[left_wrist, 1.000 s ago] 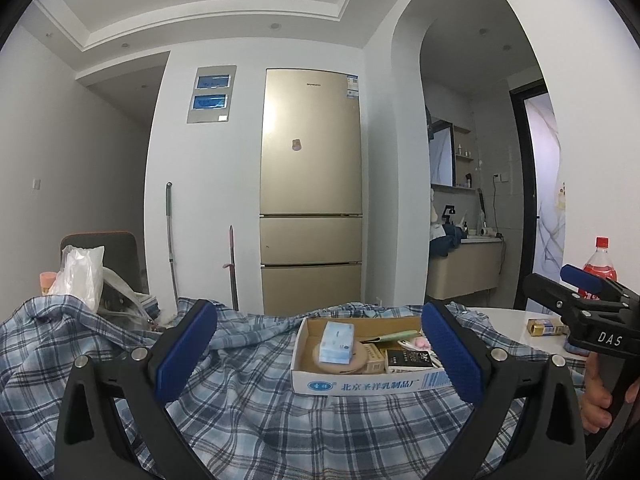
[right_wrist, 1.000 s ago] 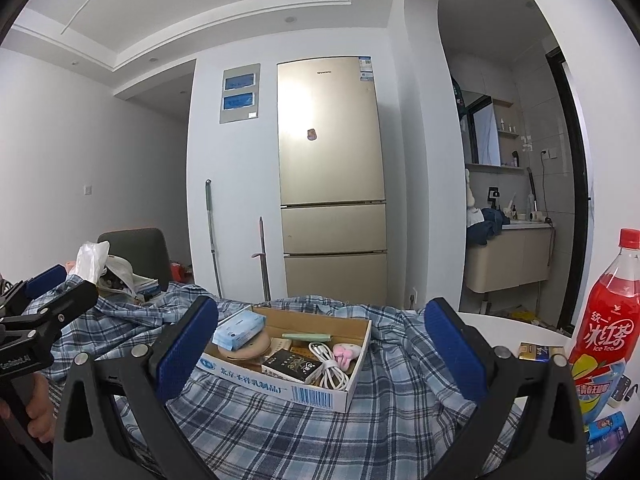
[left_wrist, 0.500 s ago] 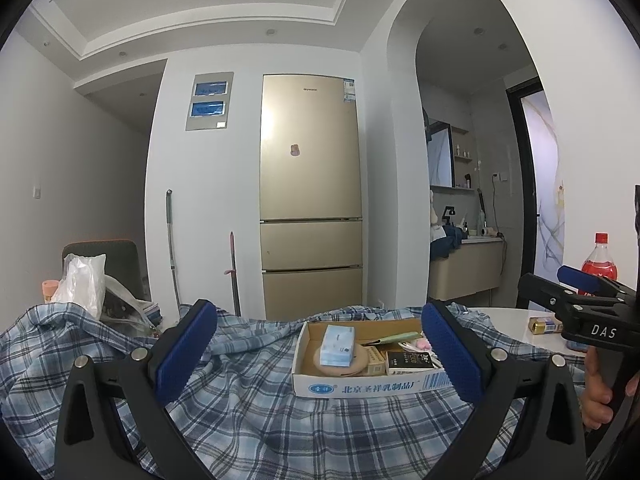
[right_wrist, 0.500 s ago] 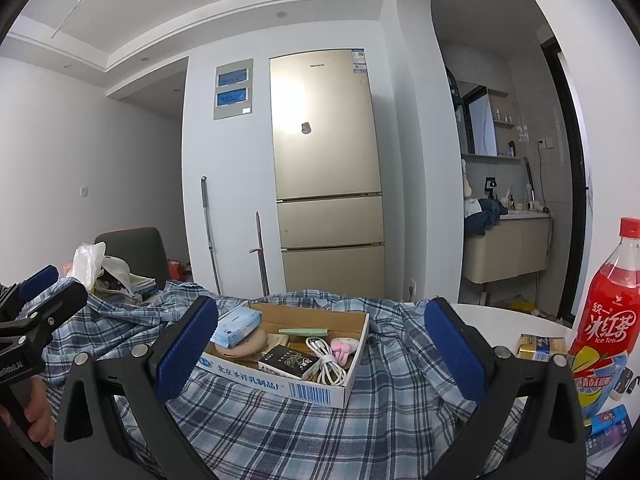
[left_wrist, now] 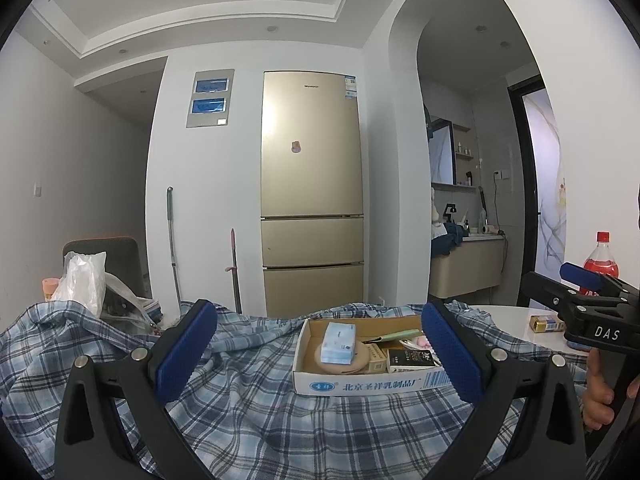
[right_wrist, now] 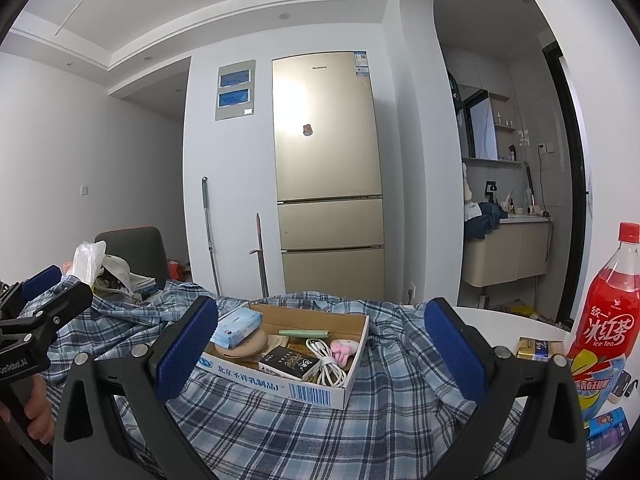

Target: Organize soft objects

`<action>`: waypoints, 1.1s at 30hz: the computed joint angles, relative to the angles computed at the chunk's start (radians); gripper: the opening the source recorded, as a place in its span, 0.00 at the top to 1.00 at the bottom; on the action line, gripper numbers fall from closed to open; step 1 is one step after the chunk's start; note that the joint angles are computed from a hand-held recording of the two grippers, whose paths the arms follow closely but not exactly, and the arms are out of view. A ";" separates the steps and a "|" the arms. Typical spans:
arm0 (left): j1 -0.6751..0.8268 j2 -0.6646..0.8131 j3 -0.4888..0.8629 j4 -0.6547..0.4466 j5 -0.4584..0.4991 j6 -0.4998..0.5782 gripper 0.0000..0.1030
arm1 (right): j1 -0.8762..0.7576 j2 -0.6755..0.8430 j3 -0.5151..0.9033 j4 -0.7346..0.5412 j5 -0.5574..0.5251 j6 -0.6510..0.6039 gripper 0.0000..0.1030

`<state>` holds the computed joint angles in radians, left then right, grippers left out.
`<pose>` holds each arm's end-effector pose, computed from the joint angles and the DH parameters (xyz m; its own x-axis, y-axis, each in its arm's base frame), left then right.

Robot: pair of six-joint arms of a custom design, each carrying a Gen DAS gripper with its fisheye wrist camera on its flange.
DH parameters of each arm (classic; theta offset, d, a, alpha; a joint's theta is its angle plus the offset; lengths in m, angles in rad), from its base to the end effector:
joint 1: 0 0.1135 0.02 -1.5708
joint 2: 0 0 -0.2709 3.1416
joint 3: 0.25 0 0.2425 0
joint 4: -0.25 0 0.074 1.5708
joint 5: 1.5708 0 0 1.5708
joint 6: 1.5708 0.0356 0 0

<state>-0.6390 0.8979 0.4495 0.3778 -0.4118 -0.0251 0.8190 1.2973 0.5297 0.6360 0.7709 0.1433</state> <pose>0.1652 -0.1050 0.2700 -0.0623 0.0176 -0.9979 0.2246 0.9745 0.0032 0.1931 0.1702 0.2413 -0.0961 0.0472 -0.9942 -0.0389 0.9979 0.0511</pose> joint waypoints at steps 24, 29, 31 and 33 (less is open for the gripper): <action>-0.004 0.003 0.003 -0.001 0.001 0.018 0.00 | -0.005 0.015 0.001 0.005 -0.005 0.002 0.00; -0.005 0.007 0.000 0.002 -0.002 0.020 0.00 | -0.003 0.015 0.002 0.004 -0.004 0.005 0.00; -0.007 0.013 -0.001 0.004 -0.007 0.021 0.00 | -0.003 0.015 0.002 0.004 -0.004 0.005 0.00; -0.005 0.014 -0.002 0.007 -0.005 0.021 0.00 | -0.004 0.015 0.002 0.002 -0.005 0.007 0.00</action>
<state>-0.6441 0.9122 0.4471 0.3851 -0.4166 -0.0037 0.8153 1.3121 0.5313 0.6378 0.7662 0.1499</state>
